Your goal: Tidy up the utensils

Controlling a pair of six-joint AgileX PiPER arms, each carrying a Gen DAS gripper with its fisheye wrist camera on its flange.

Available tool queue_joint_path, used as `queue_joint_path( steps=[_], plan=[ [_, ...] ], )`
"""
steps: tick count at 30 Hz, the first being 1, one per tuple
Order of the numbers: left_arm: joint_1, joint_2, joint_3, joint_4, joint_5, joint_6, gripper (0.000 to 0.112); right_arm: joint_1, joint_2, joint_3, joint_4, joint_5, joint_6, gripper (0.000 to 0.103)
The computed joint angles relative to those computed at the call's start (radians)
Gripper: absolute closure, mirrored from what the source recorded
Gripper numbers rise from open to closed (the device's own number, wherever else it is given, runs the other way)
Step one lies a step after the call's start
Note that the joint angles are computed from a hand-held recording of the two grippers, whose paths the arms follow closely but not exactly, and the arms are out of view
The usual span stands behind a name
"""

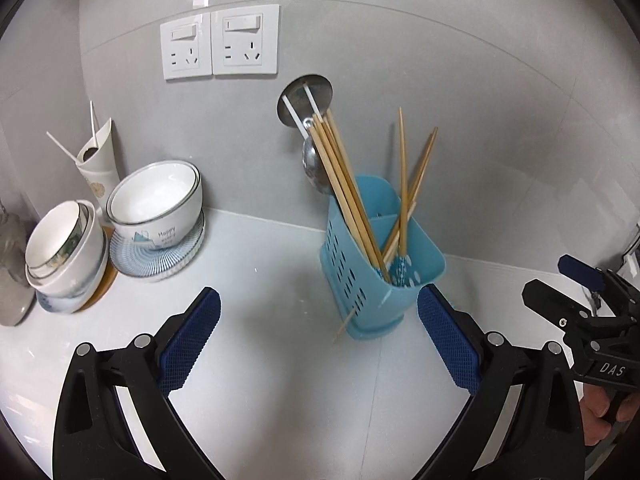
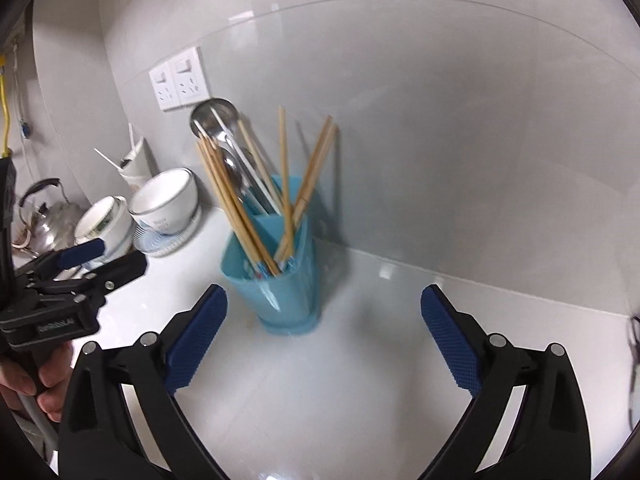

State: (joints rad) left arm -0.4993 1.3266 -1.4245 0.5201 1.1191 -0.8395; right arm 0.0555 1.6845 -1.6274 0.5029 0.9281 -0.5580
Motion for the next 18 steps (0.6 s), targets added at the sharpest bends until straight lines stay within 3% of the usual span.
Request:
queue_joint_path(
  steps=[7,18],
  plan=[
    [-0.104,-0.028,0.044,0.012,0.056,-0.080,0.015,-0.021,-0.090,0.119,-0.068,-0.015,0.011,0.008],
    [-0.152,-0.030,0.046,0.033,0.081,-0.111,0.015,-0.033,-0.121,0.135,-0.077,0.012,-0.004,0.008]
  ],
)
